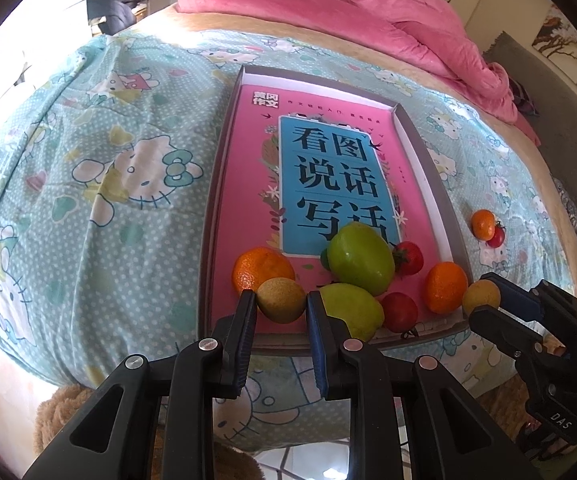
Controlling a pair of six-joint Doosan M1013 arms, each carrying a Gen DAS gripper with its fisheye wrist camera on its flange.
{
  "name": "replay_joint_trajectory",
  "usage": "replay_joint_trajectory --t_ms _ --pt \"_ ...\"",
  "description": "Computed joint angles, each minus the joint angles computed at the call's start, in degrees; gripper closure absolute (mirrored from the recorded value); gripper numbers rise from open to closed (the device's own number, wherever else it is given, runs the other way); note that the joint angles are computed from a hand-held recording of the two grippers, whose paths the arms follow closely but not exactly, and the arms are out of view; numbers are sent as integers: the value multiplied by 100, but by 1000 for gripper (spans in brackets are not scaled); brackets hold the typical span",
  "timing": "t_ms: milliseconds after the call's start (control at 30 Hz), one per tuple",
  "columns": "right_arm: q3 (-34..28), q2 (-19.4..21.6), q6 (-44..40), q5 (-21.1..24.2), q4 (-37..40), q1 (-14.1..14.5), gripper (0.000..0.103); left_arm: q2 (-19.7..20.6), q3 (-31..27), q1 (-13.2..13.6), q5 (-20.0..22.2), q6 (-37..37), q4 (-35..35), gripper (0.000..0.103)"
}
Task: Organize fruits
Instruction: 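Lower and release the yellow fruits onto the tray with both tools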
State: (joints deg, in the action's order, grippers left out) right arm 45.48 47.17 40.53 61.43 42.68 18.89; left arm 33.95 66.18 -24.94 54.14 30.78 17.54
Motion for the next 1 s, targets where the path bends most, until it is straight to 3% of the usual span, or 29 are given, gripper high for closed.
replay_joint_trajectory --t_ms 1000 --pt "-275 241 -176 209 -420 242 74 18 83 48 -266 46 -110 77"
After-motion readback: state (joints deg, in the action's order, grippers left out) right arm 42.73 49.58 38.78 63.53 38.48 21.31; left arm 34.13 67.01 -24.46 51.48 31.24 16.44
